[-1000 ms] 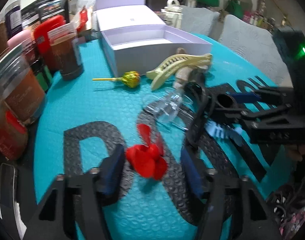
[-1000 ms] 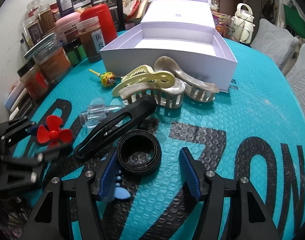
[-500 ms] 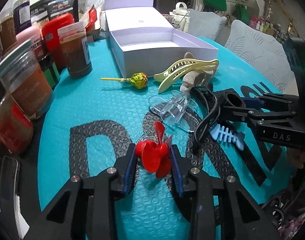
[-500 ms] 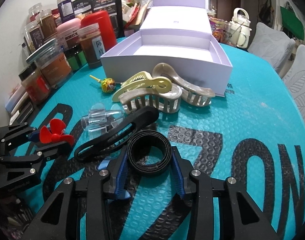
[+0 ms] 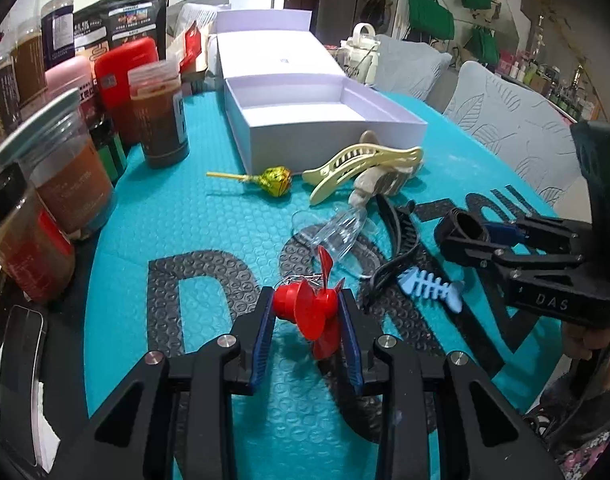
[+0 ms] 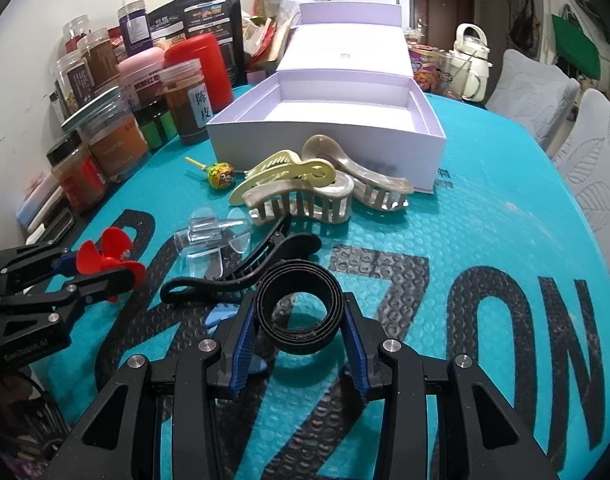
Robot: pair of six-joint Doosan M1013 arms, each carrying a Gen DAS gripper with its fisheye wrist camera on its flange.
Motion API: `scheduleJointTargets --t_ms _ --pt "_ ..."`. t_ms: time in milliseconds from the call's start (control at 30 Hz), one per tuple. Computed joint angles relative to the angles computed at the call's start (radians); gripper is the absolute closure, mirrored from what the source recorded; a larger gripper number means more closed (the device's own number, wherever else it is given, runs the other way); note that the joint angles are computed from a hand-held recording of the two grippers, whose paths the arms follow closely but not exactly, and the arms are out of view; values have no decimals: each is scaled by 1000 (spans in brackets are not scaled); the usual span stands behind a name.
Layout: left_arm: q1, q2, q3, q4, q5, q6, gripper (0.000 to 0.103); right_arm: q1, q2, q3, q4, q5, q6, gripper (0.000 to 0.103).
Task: Organize rigid objects
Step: 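Carry the red propeller and black ring with both grippers into the white box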
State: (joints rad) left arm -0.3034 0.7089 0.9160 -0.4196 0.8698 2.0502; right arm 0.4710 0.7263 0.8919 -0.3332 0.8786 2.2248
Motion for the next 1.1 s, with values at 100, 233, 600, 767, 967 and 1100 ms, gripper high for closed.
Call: scheduleJointTargets --t_ms 100,233,600,767,967,1100 --pt "1 -7 1 -21 1 7 72 3 -6 8 -4 0 11 63" --pt "-2 -15 -1 -19 -11 13 72 4 -15 15 -4 -3 21 64" --pt "-7 -13 -44 -21 -43 33 72 7 -31 2 -28 -4 33 63" --pt "-7 7 -96 -23 -26 35 72 5 -20 -29 -43 29 35 63" --pt "-11 25 -151 -16 -46 60 72 -1 -14 -59 -81 35 62 63" --pt "-12 50 -212 -29 -37 76 72 -7 -8 -89 -88 38 48 63"
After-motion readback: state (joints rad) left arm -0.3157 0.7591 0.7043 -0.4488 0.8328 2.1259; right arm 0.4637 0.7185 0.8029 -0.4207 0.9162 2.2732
